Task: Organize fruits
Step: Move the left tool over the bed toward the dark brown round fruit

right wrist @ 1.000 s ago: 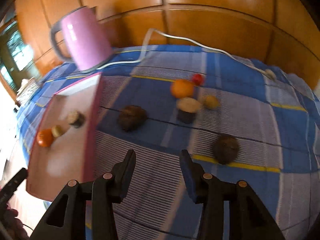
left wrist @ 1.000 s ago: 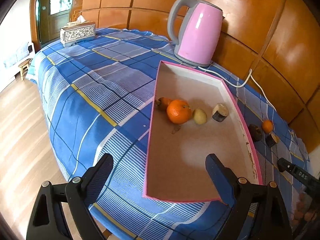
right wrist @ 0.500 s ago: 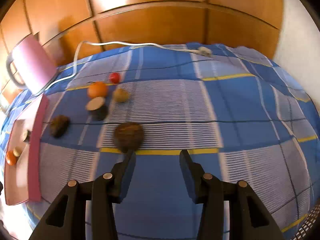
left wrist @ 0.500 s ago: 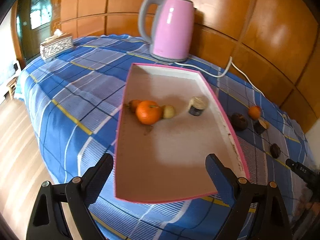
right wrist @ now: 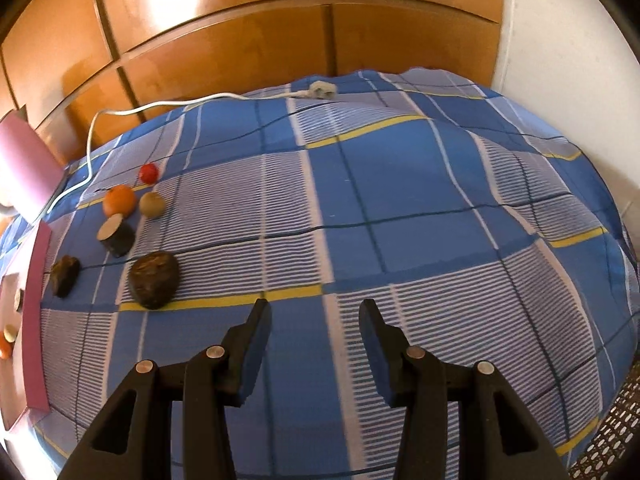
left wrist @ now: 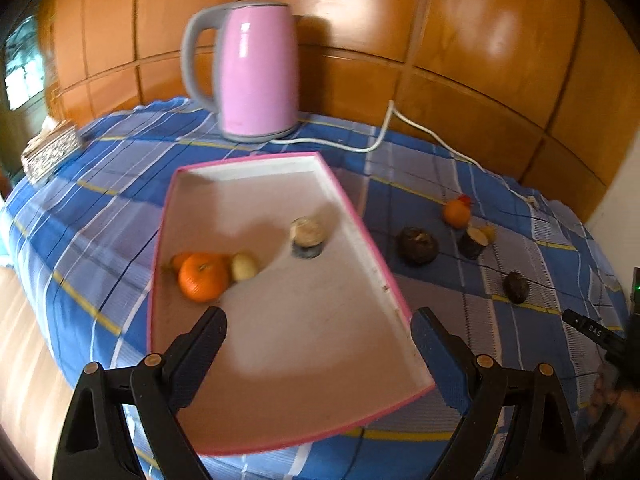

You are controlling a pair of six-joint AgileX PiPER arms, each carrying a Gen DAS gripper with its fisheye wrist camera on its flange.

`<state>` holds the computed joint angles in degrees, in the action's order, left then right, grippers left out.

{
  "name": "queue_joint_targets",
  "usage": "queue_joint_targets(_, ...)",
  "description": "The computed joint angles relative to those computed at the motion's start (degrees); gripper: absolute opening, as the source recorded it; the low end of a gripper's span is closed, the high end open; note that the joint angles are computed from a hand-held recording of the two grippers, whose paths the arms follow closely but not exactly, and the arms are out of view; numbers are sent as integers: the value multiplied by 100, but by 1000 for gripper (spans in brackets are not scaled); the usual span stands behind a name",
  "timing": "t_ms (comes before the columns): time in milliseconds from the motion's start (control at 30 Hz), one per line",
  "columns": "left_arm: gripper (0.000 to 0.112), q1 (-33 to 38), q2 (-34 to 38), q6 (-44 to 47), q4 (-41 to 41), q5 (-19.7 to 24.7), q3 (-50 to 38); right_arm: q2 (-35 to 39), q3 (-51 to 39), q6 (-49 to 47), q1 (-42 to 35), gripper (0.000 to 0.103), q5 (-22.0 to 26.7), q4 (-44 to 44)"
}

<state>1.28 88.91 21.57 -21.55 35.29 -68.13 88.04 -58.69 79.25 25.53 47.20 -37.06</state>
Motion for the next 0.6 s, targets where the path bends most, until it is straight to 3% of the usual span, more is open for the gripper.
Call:
queue_joint_targets(367,94,-628,585,35,301,225,-764,-419,447,236,-377,46,96,-105)
queue_joint_targets(600,94,-1067,1347,-32,703,544,-1724,-615,641,319,-574,46,163,-127)
